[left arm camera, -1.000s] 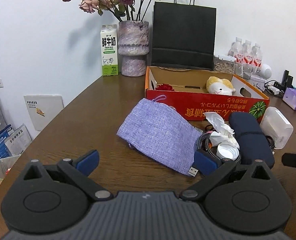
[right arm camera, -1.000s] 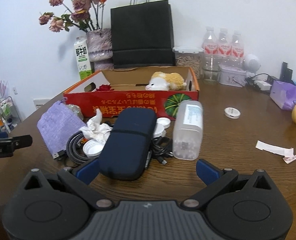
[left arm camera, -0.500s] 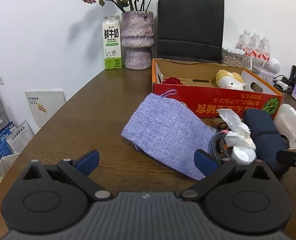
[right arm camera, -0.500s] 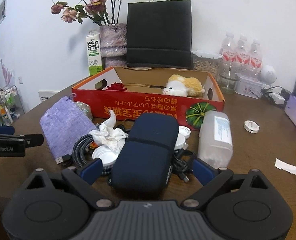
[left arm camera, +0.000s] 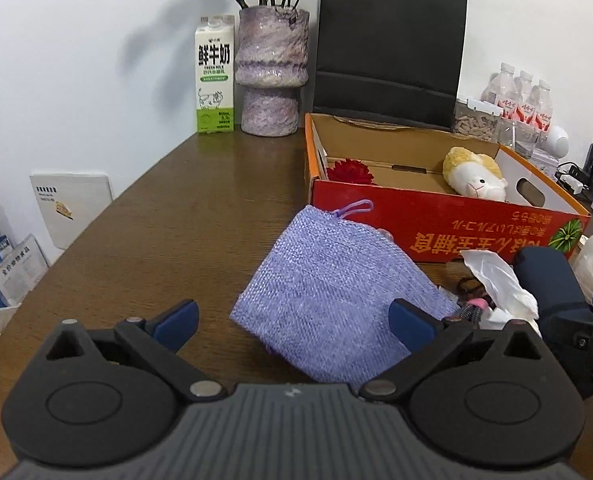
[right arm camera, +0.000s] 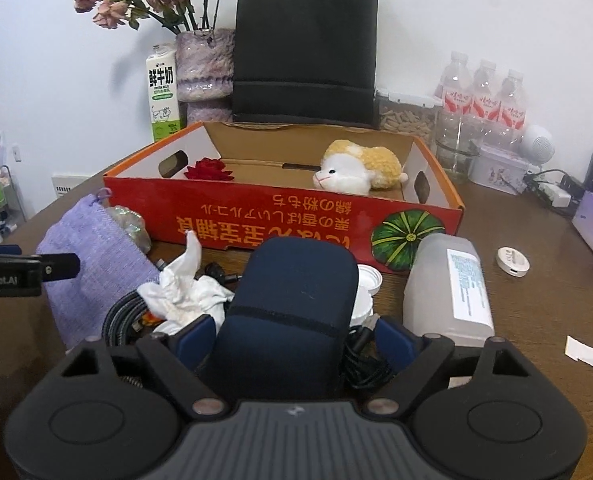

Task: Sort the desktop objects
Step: 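Grasp the navy case with the right tool while the left tool grasps the lavender pouch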

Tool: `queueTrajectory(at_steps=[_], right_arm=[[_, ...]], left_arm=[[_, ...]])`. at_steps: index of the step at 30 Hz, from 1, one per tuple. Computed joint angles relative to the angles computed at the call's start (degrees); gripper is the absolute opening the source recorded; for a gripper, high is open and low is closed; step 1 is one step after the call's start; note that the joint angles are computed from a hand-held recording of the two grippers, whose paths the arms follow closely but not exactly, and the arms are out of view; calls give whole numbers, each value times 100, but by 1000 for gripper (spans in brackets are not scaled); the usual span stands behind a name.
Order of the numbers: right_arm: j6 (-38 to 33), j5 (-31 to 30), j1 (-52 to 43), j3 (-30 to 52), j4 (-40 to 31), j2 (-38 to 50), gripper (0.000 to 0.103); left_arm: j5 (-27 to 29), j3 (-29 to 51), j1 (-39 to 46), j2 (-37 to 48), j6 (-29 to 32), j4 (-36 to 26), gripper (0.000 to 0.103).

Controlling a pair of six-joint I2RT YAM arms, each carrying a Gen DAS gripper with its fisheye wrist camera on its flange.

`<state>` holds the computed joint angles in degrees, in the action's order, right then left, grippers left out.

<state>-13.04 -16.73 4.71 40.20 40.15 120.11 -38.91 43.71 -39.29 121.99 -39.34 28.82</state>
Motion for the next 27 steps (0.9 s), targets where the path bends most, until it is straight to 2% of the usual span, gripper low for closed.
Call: queueTrajectory(at_steps=[6, 8, 10, 11, 12, 13, 15, 19, 22, 27], right_arm=[[56, -2, 53, 350, -366, 195, 86], [54, 17, 64, 352, -356, 201, 86], [24, 32, 84, 335, -337, 194, 85], [6, 37, 93, 330, -343, 180, 81], [-19, 8, 97, 319, -344, 166, 77], [-29, -6, 103, 320, -374, 152, 76], [-40, 53, 133, 306, -375, 133, 75], [-44, 25, 120, 219, -319, 69, 71], [-22, -63, 77, 124, -202, 32, 67], [66, -241, -2, -69, -53, -74, 64]], left_arm=[[409, -84, 212, 117, 187, 506, 101], [493, -108, 210, 121, 275, 584, 88], [434, -81, 156, 117, 290, 514, 66], [369, -51, 128, 117, 271, 448, 58], [330, -37, 98, 104, 235, 396, 45], [333, -43, 77, 75, 192, 349, 36], [256, -37, -15, 27, 93, 197, 26], [52, -157, -242, -64, 40, 243, 18], [-80, -296, -371, -158, 32, 388, 8], [-298, -472, -554, -323, 96, 518, 7]])
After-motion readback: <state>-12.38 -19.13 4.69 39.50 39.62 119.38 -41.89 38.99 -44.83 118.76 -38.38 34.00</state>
